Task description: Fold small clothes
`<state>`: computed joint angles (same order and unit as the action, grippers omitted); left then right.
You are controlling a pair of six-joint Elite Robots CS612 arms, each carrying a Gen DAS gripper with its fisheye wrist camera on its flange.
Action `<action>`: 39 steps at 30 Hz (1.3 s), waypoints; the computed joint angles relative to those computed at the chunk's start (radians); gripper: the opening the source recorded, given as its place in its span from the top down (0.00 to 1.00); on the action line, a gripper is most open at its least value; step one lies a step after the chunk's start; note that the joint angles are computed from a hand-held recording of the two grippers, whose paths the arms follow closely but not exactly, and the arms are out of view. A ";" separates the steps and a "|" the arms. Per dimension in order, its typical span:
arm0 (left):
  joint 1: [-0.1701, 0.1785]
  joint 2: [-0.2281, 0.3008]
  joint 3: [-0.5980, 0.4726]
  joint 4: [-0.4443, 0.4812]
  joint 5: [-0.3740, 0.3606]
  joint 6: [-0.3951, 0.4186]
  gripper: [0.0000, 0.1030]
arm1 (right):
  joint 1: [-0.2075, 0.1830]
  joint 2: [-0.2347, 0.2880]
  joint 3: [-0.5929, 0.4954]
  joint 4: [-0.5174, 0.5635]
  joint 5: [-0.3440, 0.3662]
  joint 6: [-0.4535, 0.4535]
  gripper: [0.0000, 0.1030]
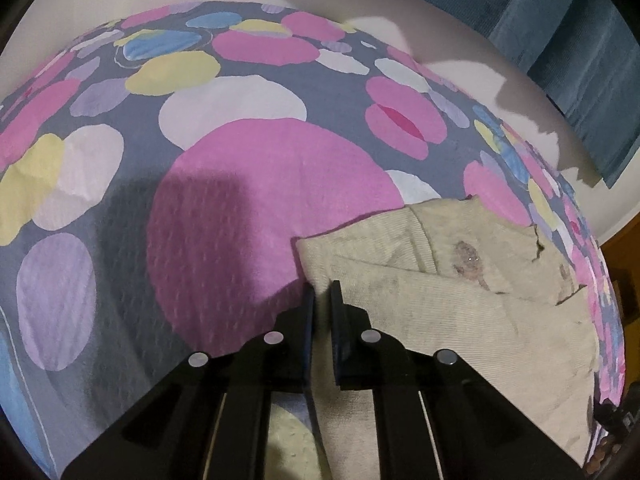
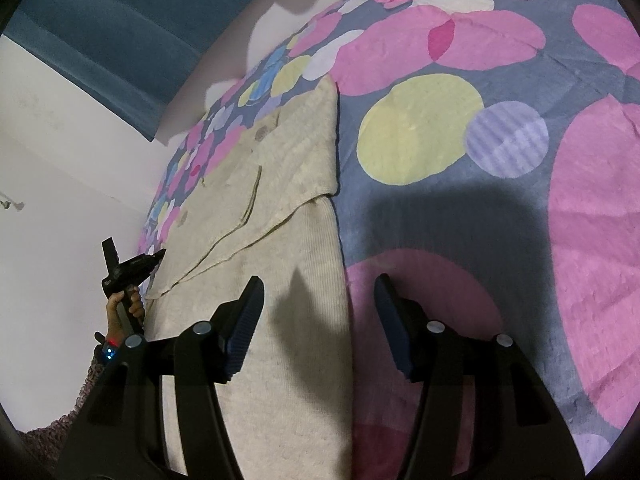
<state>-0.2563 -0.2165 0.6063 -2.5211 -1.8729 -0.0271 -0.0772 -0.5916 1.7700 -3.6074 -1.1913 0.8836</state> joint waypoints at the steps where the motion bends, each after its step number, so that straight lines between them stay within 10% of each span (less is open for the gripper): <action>1: -0.001 -0.002 0.005 -0.006 0.006 0.003 0.93 | 0.000 -0.001 0.000 0.001 -0.001 -0.001 0.44; 17: -0.004 -0.050 0.095 -0.042 0.028 -0.010 0.82 | 0.006 -0.010 -0.003 0.028 -0.006 -0.026 0.35; 28: 0.024 -0.242 0.480 -0.189 -0.051 0.017 0.50 | 0.012 -0.048 0.068 0.028 0.074 -0.054 0.29; 39: 0.079 -0.417 0.806 -0.164 -0.215 0.077 0.50 | 0.030 -0.088 0.174 -0.033 0.180 -0.054 0.29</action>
<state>-0.1774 -0.6335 1.4127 -2.6856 -2.0879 0.0502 -0.0468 -0.6795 1.9444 -3.6403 -1.0108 0.8301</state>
